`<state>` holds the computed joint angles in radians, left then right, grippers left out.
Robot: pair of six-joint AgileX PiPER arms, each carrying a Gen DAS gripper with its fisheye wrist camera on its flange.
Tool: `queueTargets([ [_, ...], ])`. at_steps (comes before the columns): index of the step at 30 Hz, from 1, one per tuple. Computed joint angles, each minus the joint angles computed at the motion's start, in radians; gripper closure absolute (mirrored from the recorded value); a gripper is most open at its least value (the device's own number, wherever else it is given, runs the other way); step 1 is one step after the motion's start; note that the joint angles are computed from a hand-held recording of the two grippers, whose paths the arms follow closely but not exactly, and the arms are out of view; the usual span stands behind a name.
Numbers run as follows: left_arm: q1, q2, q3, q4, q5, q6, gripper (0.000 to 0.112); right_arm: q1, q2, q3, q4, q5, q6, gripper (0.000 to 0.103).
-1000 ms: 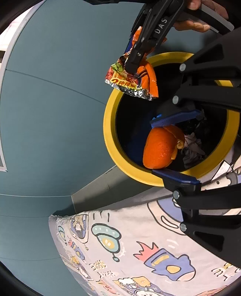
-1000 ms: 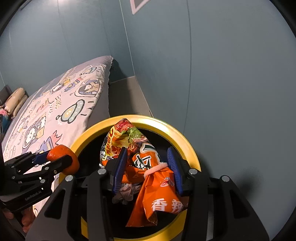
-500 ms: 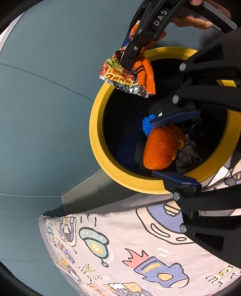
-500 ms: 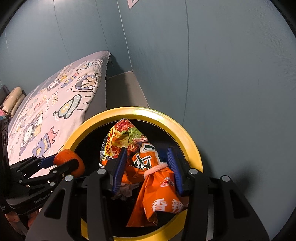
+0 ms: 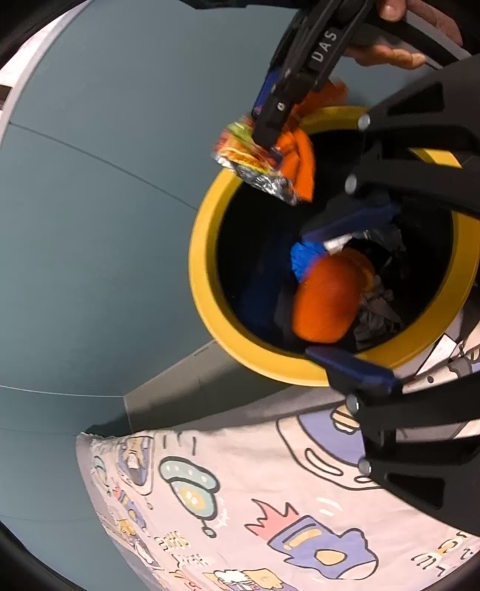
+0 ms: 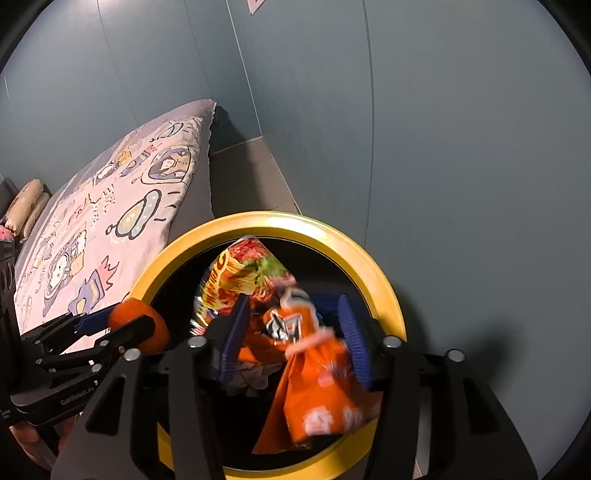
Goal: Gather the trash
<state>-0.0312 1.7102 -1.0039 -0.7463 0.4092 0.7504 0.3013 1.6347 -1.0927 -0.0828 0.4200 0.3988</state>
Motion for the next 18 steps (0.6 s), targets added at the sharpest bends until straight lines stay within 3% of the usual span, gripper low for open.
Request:
queueTargets([
  [3,0.011,-0.032,0.017,-0.072,0.0,0.073,0.038,-0.001,-0.019,0.006,-0.014,0.006,0.026,0.048],
  [18,0.223,-0.192,0.105,-0.176,0.085,0.213,0.037,0.051,-0.118,0.027,-0.082,0.055,0.115,0.048],
])
